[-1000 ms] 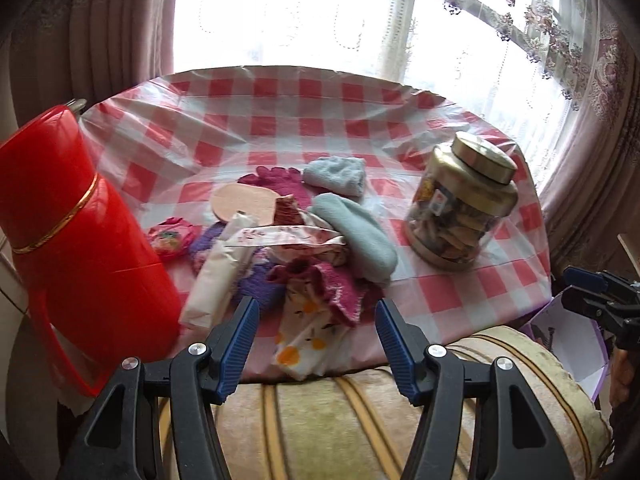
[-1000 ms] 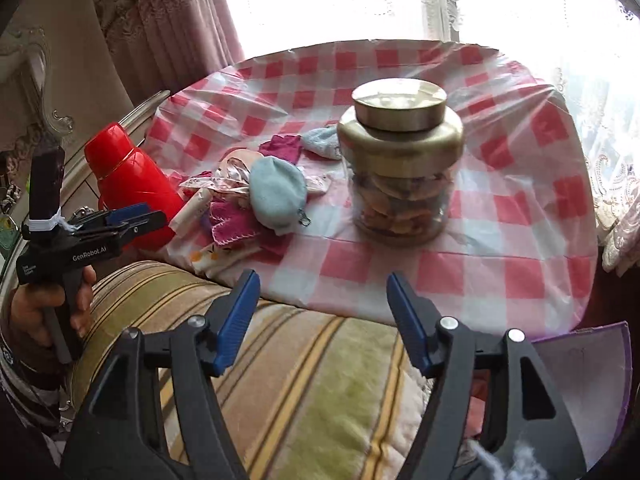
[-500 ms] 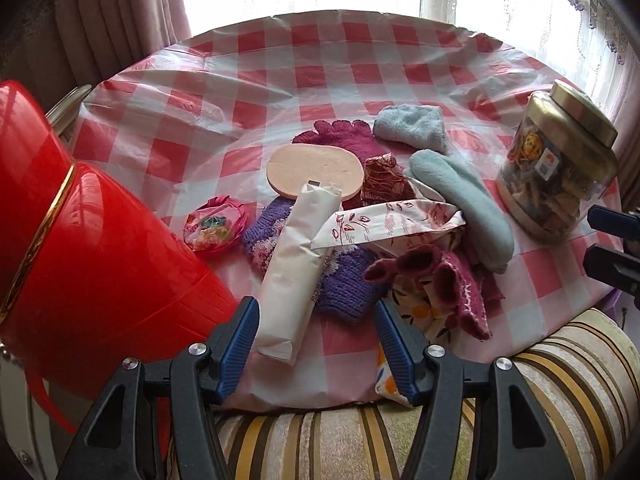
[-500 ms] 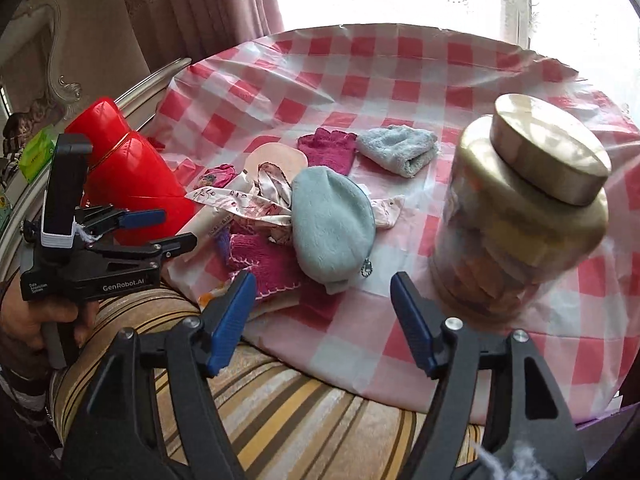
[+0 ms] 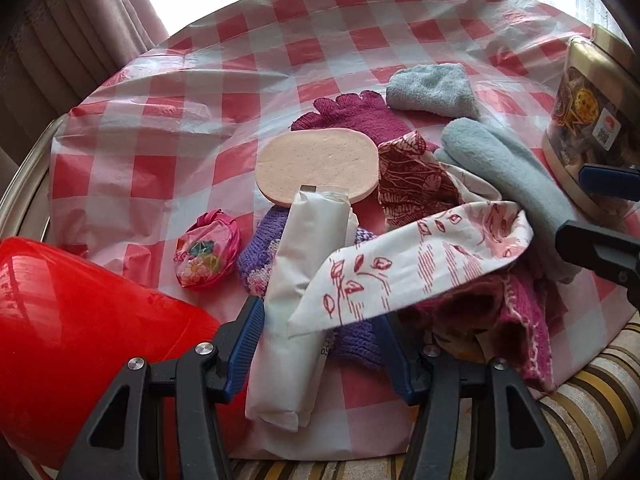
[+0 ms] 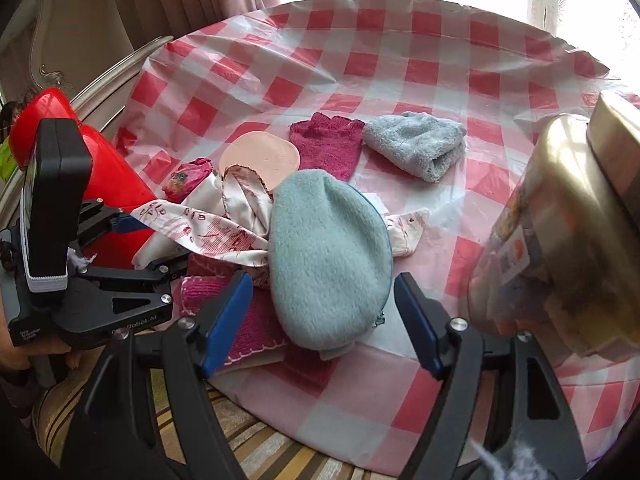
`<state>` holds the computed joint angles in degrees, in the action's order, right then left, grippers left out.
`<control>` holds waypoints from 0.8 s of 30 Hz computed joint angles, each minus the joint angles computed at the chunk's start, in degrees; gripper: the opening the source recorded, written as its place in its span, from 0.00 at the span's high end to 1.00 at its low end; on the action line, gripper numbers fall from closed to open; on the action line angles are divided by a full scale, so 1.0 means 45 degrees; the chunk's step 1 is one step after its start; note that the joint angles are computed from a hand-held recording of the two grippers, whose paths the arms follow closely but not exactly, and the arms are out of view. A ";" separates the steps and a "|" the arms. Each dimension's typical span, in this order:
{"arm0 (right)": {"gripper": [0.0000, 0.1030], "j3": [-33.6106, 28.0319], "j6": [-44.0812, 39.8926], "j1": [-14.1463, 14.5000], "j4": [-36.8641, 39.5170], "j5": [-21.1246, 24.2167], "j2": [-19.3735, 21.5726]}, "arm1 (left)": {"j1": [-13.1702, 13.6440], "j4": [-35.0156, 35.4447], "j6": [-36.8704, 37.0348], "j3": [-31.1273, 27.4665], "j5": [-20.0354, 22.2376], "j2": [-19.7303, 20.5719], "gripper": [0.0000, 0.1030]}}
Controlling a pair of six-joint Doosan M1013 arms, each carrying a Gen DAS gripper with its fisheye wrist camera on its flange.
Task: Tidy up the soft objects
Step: 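Grasp the white wrapped roll with the left gripper while the right gripper grasps the pale blue mitten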
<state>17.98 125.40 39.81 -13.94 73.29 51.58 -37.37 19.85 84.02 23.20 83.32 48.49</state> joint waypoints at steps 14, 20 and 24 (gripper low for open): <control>0.30 -0.1319 -0.0405 -0.0313 0.0941 0.0746 0.0907 | -0.0036 0.0365 0.0530 -0.1203 0.0670 0.0786 0.62; 0.63 -0.0431 -0.0512 -0.0232 0.0734 0.0144 0.0393 | 0.0075 -0.0271 -0.0272 0.0109 -0.0513 -0.0064 0.63; 0.74 0.0188 -0.0502 -0.0118 0.0422 -0.0208 0.0004 | 0.0049 -0.0466 -0.0754 0.1079 -0.1327 -0.0719 0.63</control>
<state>18.83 123.15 39.28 -12.05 72.35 51.60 -37.15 17.75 80.62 28.06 77.35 45.25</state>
